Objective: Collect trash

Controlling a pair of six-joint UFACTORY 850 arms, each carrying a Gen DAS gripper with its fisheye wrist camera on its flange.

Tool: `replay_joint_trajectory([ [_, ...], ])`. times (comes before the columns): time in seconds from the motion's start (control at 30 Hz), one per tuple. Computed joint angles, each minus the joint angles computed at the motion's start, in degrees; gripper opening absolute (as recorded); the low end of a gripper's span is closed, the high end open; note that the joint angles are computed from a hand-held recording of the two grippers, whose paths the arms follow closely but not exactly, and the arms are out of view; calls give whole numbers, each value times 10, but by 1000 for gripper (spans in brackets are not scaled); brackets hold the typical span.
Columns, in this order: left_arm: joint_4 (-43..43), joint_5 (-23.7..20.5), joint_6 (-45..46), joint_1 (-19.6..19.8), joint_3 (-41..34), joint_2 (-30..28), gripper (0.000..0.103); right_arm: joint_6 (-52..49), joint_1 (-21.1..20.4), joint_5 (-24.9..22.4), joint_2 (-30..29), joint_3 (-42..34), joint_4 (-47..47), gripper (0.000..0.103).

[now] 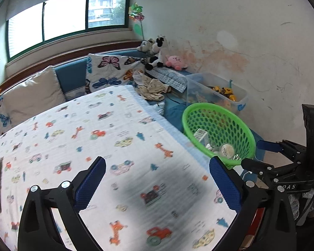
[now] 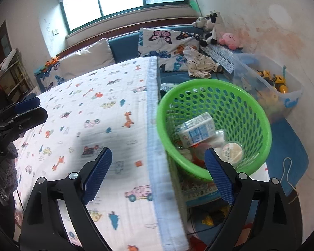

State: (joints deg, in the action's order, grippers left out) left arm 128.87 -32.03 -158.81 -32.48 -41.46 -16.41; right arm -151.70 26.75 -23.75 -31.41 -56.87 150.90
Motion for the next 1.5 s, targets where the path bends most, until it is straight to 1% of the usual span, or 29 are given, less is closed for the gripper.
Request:
replay_joint_trajectory([
  [0.17,-13,-20,-17,-3,41,30,96,-23,14,-2,10,10,23,93],
  [0.3,-36,-31,-22,-4,67,48,96,-72,29,-2,17,18,73,93],
  [0.57,-94,-61,-4,-17,113,82,96,-88,51,-6,20,33,109,95],
  [0.73,-125,-74,-6,-25,133,95,96,-84,60,-10,22,41,114,95],
  [0.87,-134,-85,-30,-29,152,105,96,-127,71,-18,27,52,164,97],
  [1.1,-180,-116,-21,-51,160,98,96,-145,85,-27,31,63,195,97],
  [1.27,-216,-140,-7,-71,157,91,96,-202,100,-37,41,77,257,97],
  [1.33,-221,-141,-10,-74,157,90,96,-215,104,-44,46,82,271,99],
  [1.43,-251,-155,2,-85,153,85,96,-225,108,-50,52,89,281,99],
  [1.5,-266,-164,2,-91,152,83,96,-213,109,-59,57,95,271,98],
])
